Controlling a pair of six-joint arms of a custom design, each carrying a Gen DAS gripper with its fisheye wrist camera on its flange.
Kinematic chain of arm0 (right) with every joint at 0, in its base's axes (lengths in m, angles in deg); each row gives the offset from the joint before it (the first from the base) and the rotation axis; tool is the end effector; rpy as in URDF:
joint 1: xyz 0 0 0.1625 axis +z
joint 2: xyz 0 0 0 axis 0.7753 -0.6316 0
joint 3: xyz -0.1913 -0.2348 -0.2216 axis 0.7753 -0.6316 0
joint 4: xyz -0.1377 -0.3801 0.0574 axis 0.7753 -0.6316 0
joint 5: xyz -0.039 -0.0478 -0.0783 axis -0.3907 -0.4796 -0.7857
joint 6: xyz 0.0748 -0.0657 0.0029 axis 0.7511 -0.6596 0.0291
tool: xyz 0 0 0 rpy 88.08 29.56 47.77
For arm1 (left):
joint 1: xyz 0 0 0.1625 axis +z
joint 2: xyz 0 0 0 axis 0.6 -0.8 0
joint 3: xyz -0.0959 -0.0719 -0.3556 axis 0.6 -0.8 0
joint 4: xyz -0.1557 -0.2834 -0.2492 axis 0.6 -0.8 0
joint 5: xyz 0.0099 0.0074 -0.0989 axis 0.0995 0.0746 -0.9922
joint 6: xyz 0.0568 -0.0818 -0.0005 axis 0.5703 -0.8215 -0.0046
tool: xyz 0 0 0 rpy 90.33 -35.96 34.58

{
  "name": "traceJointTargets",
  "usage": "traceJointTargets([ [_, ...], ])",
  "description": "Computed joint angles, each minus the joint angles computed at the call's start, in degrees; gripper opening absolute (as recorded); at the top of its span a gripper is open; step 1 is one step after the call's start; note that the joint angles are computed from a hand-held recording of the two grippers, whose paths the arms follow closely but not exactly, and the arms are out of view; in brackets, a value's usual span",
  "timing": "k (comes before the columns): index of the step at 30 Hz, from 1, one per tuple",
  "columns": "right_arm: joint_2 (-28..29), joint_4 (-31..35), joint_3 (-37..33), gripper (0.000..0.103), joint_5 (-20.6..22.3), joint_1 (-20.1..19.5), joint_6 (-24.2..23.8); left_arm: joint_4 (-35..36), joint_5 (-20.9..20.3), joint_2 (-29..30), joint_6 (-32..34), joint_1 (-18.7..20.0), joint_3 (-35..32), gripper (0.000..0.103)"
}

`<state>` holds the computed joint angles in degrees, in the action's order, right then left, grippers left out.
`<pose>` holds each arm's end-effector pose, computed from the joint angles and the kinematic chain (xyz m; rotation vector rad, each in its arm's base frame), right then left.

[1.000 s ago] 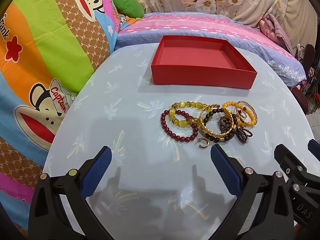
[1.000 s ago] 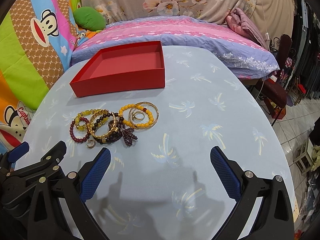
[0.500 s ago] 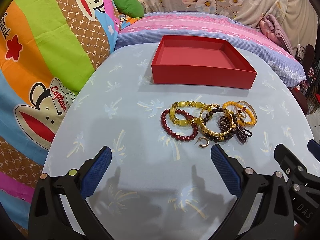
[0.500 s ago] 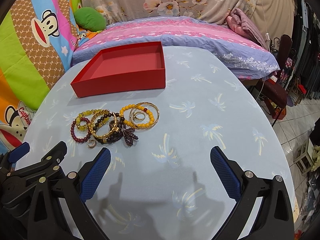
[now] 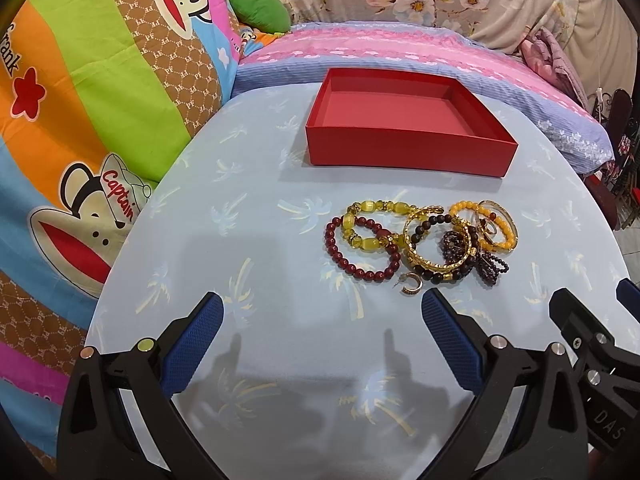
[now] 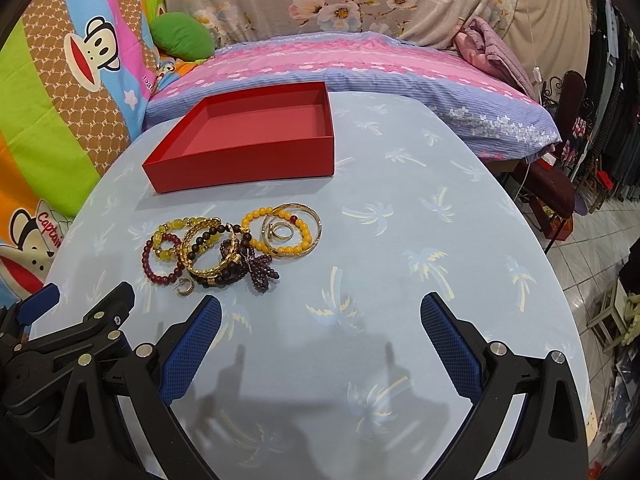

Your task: Organize jewelry

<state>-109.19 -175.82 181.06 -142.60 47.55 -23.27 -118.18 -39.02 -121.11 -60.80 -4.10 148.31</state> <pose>0.1140 -0.3823 0.2159 -0.0483 -2.1121 0.9543 -0.2912 -0.4407 0.0224 0.5661 2.2426 -0.7227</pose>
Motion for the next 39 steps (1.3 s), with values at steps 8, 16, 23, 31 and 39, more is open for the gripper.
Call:
traceJointTargets([
  [8, 0.3, -0.2, -0.1, 0.096, 0.1, -0.1, 0.0, -0.1, 0.0, 0.2, 0.0, 0.1, -0.1, 0.095],
  [16, 0.4, -0.2, -0.2, 0.096, 0.0, 0.0, 0.1, -0.3, 0.0, 0.5, 0.2, 0.4, -0.3, 0.095],
  [23, 0.3, 0.1, -0.2, 0.096, 0.1, -0.1, 0.2, -0.3, -0.1, 0.5, 0.3, 0.5, -0.3, 0.095],
  [31, 0.2, 0.3, -0.3, 0.096, 0.1, 0.0, 0.3, -0.1, -0.1, 0.5, 0.2, 0.5, -0.4, 0.095],
  [39, 0.3, 0.0, -0.2, 0.096, 0.1, -0.4, 0.3, -0.2, -0.3, 0.5, 0.0, 1.1, -0.5, 0.095],
])
